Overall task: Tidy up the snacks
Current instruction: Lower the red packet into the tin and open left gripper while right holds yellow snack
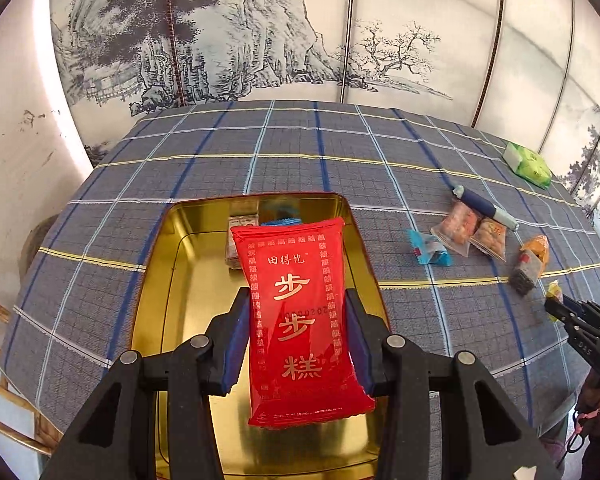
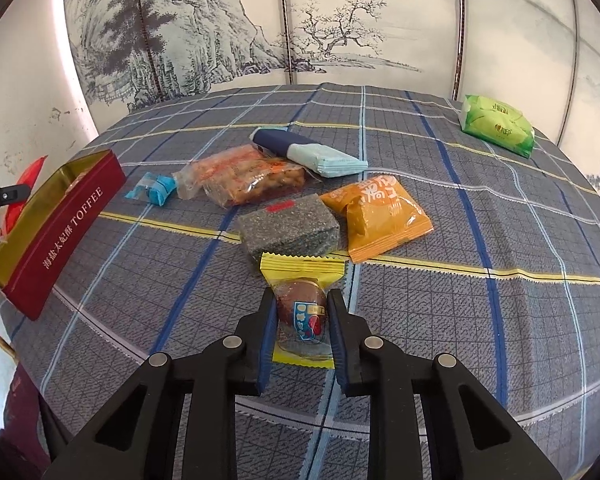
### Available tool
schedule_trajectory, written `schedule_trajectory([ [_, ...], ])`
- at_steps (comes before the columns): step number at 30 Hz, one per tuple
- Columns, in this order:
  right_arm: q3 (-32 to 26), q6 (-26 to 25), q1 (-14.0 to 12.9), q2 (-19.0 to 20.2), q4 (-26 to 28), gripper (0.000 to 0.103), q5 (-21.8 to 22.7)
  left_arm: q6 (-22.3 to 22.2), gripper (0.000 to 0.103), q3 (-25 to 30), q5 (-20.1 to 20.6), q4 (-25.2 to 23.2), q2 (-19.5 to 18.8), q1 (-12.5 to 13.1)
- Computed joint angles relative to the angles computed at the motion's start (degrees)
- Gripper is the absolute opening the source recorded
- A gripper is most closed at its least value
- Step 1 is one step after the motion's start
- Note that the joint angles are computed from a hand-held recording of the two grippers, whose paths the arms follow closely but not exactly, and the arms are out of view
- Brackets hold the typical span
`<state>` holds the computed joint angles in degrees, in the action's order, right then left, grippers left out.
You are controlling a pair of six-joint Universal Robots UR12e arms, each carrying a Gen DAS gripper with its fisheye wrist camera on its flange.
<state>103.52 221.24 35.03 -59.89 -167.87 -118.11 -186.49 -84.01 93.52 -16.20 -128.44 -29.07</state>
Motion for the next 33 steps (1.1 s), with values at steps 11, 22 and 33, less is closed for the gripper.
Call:
schedule_trajectory([
  [11, -2.1, -3.5, 1.0, 0.3, -1.6, 0.025, 0.5, -0.2, 0.041, 1.2, 1.1, -2.4, -1.1, 0.7],
  [22, -3.7, -5.2, 1.3, 0.7, -2.0, 0.025, 1.5, -0.1, 0.041, 2.0, 3.0, -3.9, -2.2, 1.6],
  [33, -5.6, -7.1, 1.6, 1.5, -1.8, 0.025, 2.5, -0.1, 0.041, 2.0, 3.3, -4.2, -2.5, 2.2],
])
